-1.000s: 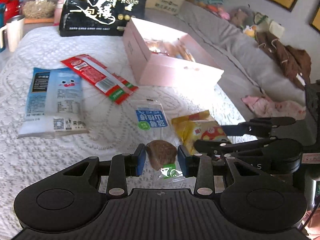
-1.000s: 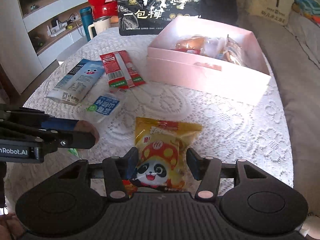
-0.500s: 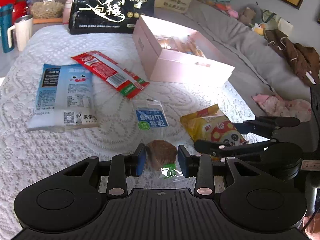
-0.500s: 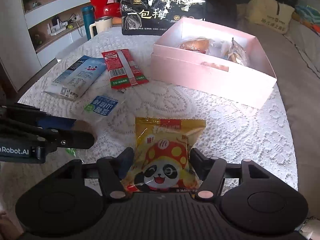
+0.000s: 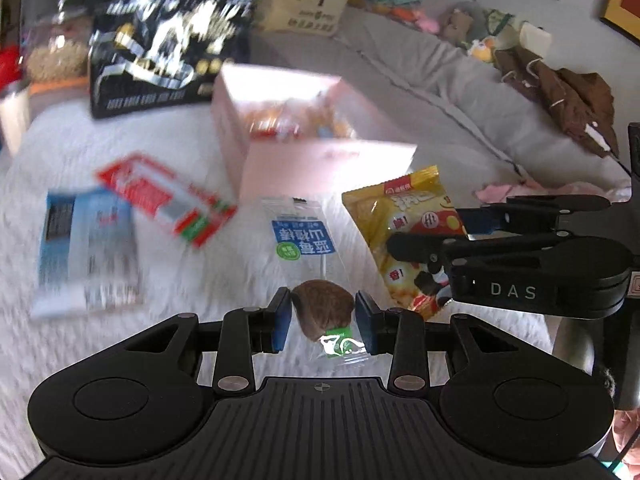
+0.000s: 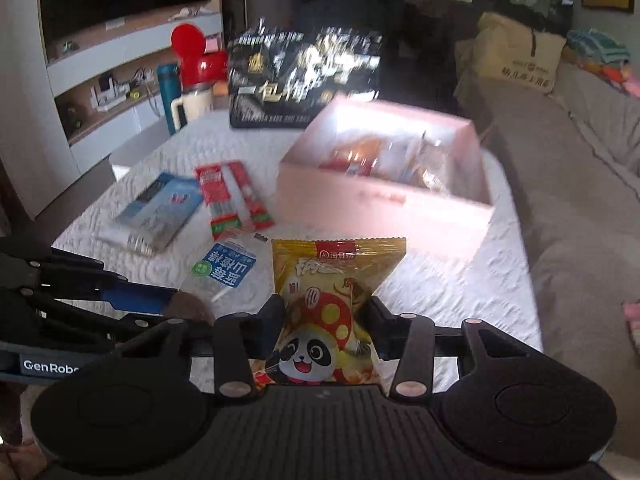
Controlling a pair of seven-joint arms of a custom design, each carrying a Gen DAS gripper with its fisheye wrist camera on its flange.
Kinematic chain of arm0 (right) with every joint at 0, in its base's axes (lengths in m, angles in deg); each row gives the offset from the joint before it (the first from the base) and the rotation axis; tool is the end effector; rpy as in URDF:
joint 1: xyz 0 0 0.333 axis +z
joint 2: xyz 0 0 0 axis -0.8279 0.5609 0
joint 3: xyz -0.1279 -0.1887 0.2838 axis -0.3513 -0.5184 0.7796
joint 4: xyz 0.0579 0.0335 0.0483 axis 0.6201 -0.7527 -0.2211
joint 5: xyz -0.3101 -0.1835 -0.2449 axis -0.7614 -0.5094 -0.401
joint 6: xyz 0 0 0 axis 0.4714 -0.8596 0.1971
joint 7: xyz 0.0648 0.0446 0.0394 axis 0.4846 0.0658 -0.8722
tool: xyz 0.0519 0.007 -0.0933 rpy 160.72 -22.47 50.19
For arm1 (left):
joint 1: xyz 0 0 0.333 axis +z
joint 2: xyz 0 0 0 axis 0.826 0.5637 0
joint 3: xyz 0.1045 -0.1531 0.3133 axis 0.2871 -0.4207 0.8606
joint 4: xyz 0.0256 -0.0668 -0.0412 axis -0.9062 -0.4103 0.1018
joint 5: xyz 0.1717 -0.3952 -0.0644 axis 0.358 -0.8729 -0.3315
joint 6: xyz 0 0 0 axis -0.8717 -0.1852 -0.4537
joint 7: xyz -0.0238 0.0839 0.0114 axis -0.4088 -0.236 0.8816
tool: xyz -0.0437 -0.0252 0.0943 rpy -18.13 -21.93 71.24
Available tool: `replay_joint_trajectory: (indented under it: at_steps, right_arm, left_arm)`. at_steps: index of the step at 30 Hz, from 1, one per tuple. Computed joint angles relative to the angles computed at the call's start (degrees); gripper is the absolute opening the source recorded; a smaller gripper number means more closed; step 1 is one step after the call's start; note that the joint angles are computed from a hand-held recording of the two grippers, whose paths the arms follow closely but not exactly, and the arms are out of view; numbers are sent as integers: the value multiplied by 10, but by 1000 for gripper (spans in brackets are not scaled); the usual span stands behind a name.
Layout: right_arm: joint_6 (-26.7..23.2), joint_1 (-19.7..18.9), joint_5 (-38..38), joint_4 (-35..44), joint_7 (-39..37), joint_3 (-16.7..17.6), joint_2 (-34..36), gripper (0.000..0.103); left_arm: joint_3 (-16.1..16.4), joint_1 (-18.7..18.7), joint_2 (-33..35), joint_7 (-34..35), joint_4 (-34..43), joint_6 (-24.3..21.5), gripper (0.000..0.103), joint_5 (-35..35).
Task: Organize snacks
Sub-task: 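Drop the chip bag into the pink box with the right gripper while the left drops the candy packet in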
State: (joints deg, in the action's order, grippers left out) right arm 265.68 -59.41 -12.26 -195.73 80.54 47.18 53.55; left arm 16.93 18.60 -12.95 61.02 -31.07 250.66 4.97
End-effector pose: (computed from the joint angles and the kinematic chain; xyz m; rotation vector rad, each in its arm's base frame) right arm 0.6370 0.2252 0.4320 -2.0555 1.1947 -0.5408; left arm 0.5696 -0.4163 0.4303 -1.7630 1.9397 -1.0723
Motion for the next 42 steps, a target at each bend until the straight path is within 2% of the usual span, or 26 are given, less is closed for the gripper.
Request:
replay_joint_trajectory:
  at_steps: [3,5,7,12,13,15,18,20,21,23,24,26,28,32,34,37,40,42]
  right_arm:
    - [20,6,-5,15,16,-10,2,44]
    - [34,6,-18,31,34,-14,10,44]
    - [35,38,-43,57,67,-54,20,44]
    - [18,103,-102,152,140,-141,66,44]
    - [10,102,-108,180,148,-143,81,44]
    - [-13,82,-114,229,155,-121,107,44]
    - [-68,79,-119,321,167,-115,158,45]
    - [-96,76,-116,370,157,-107,191,46]
    - [-128,76,-115,408,146,-102,215,46]
    - [-171,97,-110,461,162,-127,246,46]
    - [-189,108,-107,484,177,-141,261,46]
    - [-206,113,-98,504,183,-147,275,46]
    - [-205,123,-101,503,189,-161,278,47]
    - [-179,150,-136,473,209,-192,265,47]
    - [-166,153,-145,450,212,-190,252,47]
    - [-154,149,-147,427,205,-173,235,48]
    - [-148,141,-139,398,184,-145,217,52]
    - [-166,138,-130,389,160,-124,211,52]
  left_arm:
    - [30,-18,15,-16,44,-7,40,42]
    - [37,-17,28,-23,75,-11,40,59]
    - [30,-2,47,-13,108,-4,40,54]
    - [-46,88,109,95,196,30,40,-66]
    - [-65,107,125,112,219,34,40,-90]
    - [-93,136,157,139,269,33,40,-128]
    - [-158,185,215,213,357,0,41,-176]
    - [-208,211,265,275,432,-70,41,-210]
    - [-225,218,289,300,466,-110,41,-229]
    - [-239,224,310,327,486,-128,41,-258]
    - [-238,226,309,333,476,-118,41,-267]
    - [-230,226,296,339,444,-95,41,-280]
    - [-192,207,275,323,413,-82,41,-282]
    - [-68,129,225,261,348,-76,41,-260]
    - [-25,101,198,246,307,-70,41,-255]
    - [45,53,139,203,210,-32,41,-231]
    - [181,-48,81,95,105,-2,41,-157]
    - [257,-105,49,12,44,5,41,-105]
